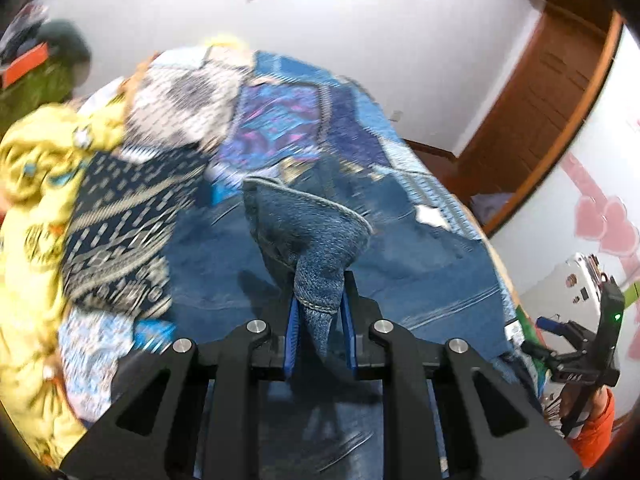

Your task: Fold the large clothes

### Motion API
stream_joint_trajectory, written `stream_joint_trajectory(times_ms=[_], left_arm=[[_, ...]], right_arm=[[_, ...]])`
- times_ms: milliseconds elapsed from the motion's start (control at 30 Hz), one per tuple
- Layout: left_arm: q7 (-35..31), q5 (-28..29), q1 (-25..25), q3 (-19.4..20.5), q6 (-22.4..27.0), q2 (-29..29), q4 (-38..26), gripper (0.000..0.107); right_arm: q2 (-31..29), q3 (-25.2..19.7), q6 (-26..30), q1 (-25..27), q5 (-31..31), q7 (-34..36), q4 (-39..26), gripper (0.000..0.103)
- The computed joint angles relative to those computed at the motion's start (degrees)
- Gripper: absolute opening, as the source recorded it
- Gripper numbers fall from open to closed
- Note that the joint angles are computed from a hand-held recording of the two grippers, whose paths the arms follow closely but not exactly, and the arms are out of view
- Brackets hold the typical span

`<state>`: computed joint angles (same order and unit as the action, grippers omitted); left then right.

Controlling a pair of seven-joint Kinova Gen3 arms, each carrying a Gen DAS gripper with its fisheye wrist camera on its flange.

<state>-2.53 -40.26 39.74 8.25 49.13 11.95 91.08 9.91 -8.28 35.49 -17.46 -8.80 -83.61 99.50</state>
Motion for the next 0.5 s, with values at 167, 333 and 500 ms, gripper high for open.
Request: stream_joint_trajectory(times_ms=[167, 333, 500], left_arm=[[1.85, 4.90, -1.86, 1.05, -3.95, -2.30, 7.82, 0.019], [1.76, 8.79, -1.65, 2.41, -3.84, -1.80, 11.54, 0.028], [3.31, 10.09, 0.82, 2.87, -0.57, -0.19, 12.58, 0.047]], right_arm=[[-0.29, 0.19, 0.44, -2.47, 3.63, -3.45, -0.19, 0.095], [-0.34, 0.16, 0.85, -3.74, 5.63, -6.10, -0.19, 0.095], [-0.28, 0.38, 1.12, -4.60, 7.75, -8.81, -0.05, 0.095]])
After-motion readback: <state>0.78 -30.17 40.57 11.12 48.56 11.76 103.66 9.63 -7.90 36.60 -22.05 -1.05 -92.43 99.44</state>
